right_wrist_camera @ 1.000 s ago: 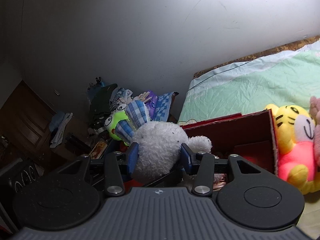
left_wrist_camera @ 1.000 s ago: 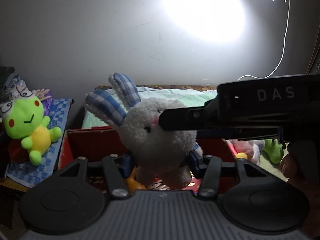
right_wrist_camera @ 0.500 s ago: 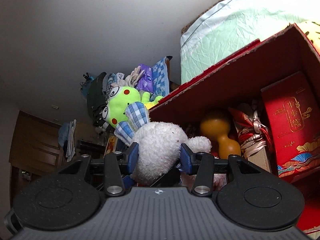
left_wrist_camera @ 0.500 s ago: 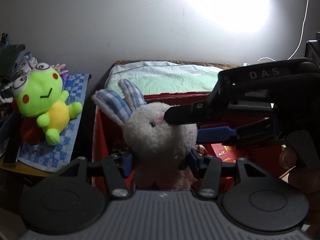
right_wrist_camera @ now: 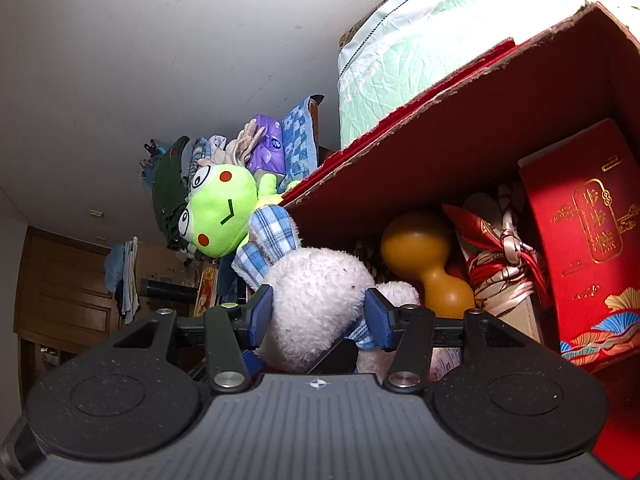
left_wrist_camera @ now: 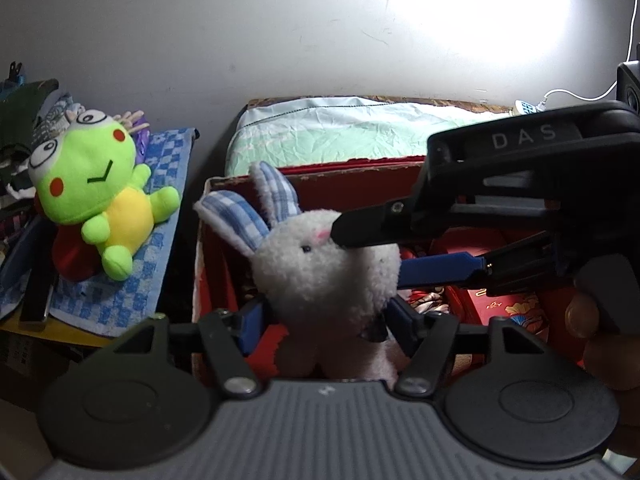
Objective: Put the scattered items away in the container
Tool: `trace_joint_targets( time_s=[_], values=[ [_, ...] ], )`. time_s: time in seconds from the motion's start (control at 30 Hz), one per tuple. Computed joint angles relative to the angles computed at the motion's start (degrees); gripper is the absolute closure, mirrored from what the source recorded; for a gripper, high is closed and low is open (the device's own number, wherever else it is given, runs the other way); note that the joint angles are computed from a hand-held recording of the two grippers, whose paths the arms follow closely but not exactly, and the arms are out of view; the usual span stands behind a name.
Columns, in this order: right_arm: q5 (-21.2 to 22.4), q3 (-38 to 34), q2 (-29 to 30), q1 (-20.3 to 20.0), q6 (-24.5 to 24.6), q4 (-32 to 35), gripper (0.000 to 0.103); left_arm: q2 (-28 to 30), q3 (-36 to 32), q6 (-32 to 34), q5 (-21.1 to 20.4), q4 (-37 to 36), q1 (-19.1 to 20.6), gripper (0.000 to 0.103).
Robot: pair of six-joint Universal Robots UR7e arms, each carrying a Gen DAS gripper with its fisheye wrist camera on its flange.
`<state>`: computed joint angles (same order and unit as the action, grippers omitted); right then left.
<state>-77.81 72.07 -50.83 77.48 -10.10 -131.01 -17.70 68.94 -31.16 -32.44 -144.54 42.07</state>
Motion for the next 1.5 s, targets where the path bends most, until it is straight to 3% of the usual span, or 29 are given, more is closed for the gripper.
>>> trace_joint_targets(
  time_s=[0.27, 0.37, 0.47, 0.53, 0.67, 1.27, 1.5],
  values=[
    [-3.93, 1.88, -1.09, 1.31, -8.04, -5.21, 0.049, 0.66, -1.83, -1.66, 0.22, 3.86, 0.82, 0.032],
    [-8.30, 4.24, -1.80, 2.10, -12.38, -11.72, 0.050, 0.64, -2.04, -2.68, -0.01, 4.49, 1.15, 0.032],
    [-15.82, 4.78, -0.71, 3.39, -16.17, -16.62, 0.052, 0.73, -2.17, -2.22, 0.20, 4.09, 1.19, 0.032],
    [-18.79, 4.27, 0.19, 3.75, -18.01, -16.73, 0.056, 0.88, -2.38, -2.09, 0.34, 4.18, 1.21, 0.032],
    [-20.51, 4.35, 0.75, 3.91, -20.16, -15.42, 0.057, 0.71, -2.33, -2.32, 0.38, 4.36, 1.32, 0.031],
    [-18.21, 8.36, -1.13, 4.45, -23.39, -16.06, 0.072, -2.17, 0.63, -4.23, 1.97, 9.65, -0.19, 0.032],
    [-15.15, 7.16, -1.20, 3.80, -18.77, -9.86, 0.086, -2.52, 0.87, -4.90, 2.01, 11.48, -0.47, 0.035]
  ],
)
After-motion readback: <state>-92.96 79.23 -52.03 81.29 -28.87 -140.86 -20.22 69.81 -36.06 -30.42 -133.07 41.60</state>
